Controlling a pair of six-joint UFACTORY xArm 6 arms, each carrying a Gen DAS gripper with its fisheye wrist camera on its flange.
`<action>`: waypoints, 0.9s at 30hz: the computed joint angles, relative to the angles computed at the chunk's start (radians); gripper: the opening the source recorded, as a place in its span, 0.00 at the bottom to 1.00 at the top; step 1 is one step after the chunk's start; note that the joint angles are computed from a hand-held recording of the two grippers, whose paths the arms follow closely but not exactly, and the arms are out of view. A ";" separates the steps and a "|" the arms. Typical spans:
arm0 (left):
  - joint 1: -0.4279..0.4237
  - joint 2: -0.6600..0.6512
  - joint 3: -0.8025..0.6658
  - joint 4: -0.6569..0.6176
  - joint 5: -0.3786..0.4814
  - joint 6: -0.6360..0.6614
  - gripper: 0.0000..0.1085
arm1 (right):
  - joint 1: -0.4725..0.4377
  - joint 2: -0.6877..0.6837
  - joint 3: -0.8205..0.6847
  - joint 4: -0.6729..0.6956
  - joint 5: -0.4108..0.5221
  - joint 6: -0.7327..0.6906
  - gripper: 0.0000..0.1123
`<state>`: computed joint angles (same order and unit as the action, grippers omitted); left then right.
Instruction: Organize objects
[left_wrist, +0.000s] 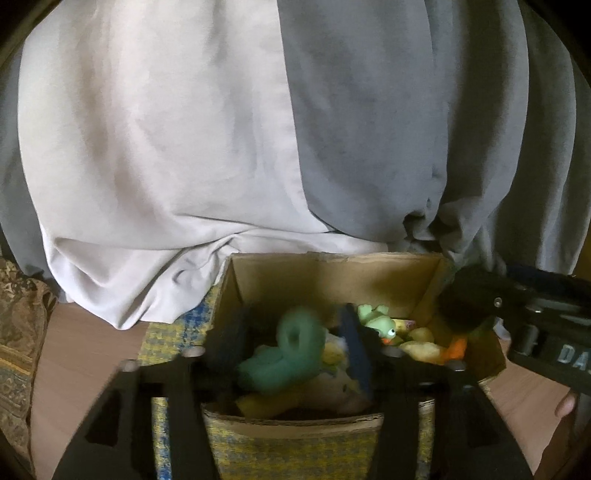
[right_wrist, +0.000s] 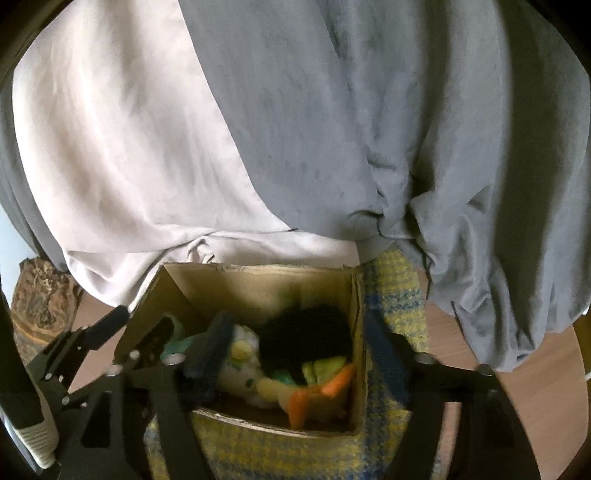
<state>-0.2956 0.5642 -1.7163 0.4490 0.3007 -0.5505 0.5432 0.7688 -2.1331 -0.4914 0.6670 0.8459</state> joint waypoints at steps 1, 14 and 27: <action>0.002 -0.004 0.004 0.028 -0.001 -0.027 0.65 | 0.001 -0.007 0.009 -0.017 -0.004 0.013 0.81; 0.011 -0.105 0.122 0.296 -0.024 -0.286 0.93 | 0.015 -0.128 0.177 -0.158 -0.047 0.144 0.87; 0.015 -0.236 0.288 0.458 -0.048 -0.448 0.94 | 0.058 -0.284 0.403 -0.352 -0.078 0.343 0.88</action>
<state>-0.2803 0.3286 -1.4278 0.9073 0.2530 -0.9987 0.6015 0.4846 -1.7304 -0.8437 0.5891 1.1887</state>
